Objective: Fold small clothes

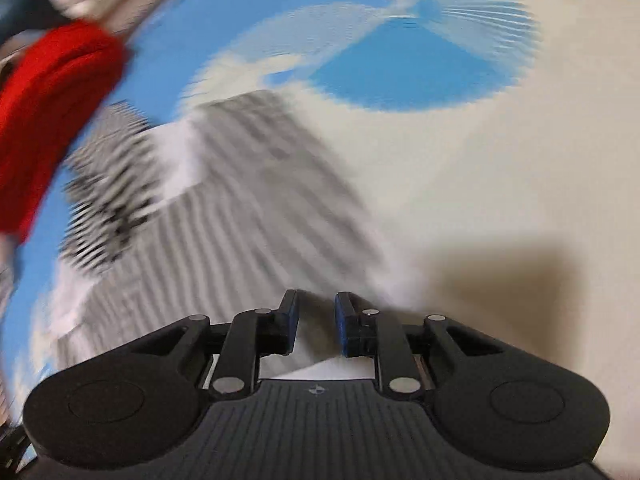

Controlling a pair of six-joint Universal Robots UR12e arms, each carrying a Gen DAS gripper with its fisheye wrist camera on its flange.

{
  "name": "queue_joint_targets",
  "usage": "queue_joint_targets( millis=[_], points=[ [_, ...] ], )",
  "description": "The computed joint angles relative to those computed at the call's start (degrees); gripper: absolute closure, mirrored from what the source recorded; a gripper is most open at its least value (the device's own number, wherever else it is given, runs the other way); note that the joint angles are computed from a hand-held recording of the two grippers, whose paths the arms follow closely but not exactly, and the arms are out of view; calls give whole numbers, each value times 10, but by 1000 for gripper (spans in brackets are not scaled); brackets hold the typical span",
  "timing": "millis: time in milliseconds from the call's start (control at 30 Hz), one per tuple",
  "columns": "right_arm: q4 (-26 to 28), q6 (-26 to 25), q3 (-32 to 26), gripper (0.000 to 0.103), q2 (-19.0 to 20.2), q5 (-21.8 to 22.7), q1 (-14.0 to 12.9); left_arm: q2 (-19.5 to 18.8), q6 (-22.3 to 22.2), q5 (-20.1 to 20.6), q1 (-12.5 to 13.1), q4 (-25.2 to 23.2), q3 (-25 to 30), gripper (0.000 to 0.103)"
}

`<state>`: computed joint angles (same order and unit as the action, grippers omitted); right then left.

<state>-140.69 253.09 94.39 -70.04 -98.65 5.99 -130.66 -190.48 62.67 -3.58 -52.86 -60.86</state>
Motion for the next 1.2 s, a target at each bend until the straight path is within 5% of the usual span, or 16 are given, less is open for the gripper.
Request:
queue_joint_targets(
  millis=[100,267,500,600,867,1067,1133,1200],
  points=[
    [-35,15,27,87,-10,23,-13,-13,-20,-16,-1,-20,13,60],
    [-3,-4,8,85,-6,-4,-10,-25,-45,-11,-4,-46,18,59],
    [-9,2,11,84,-3,-4,-14,-29,-106,-25,-2,9,7,59],
    [-36,-21,19,83,-10,-14,-10,-24,-88,-4,-7,28,-2,99],
    [-88,-63,9,77,3,26,-6,50,-37,68,-16,136,-75,99],
    [-11,-12,0,77,6,9,-7,61,-49,172,-23,49,-74,97],
    [-7,-10,0,77,7,8,-8,59,-27,196,-25,82,-75,97],
    [1,-20,-8,77,9,-14,-2,56,40,190,-29,114,-73,92]
  ],
)
